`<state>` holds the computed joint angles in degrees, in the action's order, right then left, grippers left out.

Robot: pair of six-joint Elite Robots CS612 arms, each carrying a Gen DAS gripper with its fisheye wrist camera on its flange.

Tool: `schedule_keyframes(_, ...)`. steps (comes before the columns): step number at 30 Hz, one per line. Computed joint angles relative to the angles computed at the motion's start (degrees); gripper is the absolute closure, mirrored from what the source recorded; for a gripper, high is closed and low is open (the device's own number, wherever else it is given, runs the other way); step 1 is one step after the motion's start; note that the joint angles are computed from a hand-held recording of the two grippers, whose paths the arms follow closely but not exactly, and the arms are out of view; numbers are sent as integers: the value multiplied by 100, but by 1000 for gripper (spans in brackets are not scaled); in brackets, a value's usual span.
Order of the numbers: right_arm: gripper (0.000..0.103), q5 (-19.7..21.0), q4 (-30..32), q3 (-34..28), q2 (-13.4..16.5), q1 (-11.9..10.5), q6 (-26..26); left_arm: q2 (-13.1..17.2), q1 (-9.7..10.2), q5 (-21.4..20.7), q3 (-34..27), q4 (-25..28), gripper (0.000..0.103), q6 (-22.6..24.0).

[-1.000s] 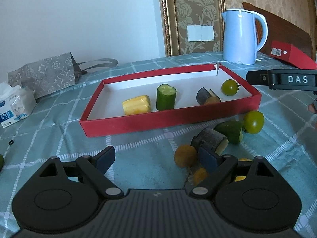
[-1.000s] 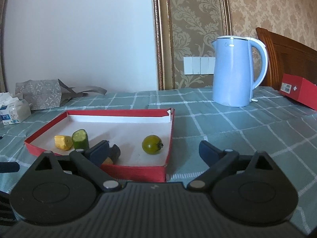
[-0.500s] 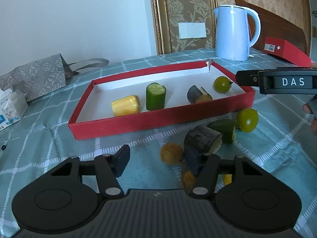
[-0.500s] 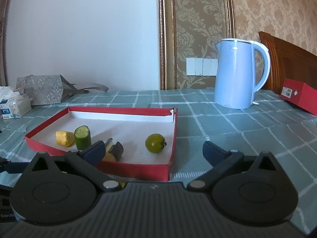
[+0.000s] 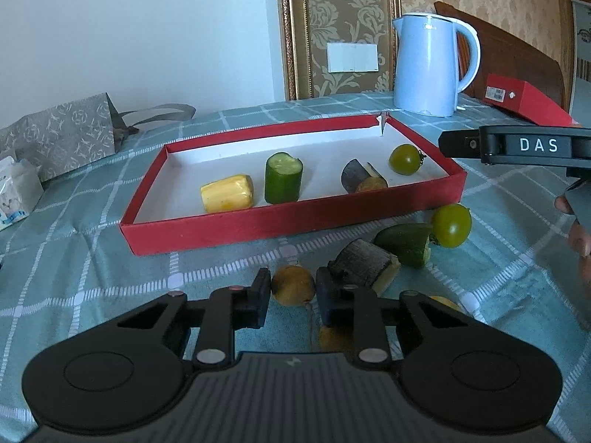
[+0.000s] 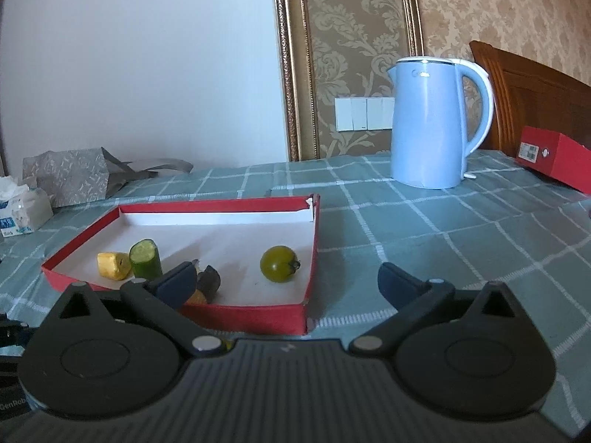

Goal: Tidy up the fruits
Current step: 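Move the left gripper to the small brown round fruit and grasp it, then grasp the green tomato with right gripper while left holds the brown fruit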

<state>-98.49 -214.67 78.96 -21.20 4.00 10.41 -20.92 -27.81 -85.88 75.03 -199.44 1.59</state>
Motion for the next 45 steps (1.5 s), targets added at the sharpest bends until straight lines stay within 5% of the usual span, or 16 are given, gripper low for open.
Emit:
schedule_keyframes(12, 0, -76, -40, 103, -63, -99, 342, -3, 98, 394, -7, -172, 77, -890)
schedule_keyframes(17, 1, 315, 88, 194, -116, -150, 299, -1, 89, 397, -31, -59, 77, -803)
schedule_keyframes(23, 2, 243, -206, 227, -85, -86, -180, -8, 80, 406, -15, -40, 77, -767)
schedule_keyframes(28, 19, 800, -97, 369, -149, -136, -618, -15, 105, 334, -32, 61, 77, -848)
schedule_keyframes(34, 43, 721, 146, 328, -111, -16, -1482, -18, 105, 258, -33, 86, 77, -772)
schedule_keyframes(45, 45, 781, 571, 256, -106, 18, -1648, -21, 130, 170, -40, 138, 77, -838)
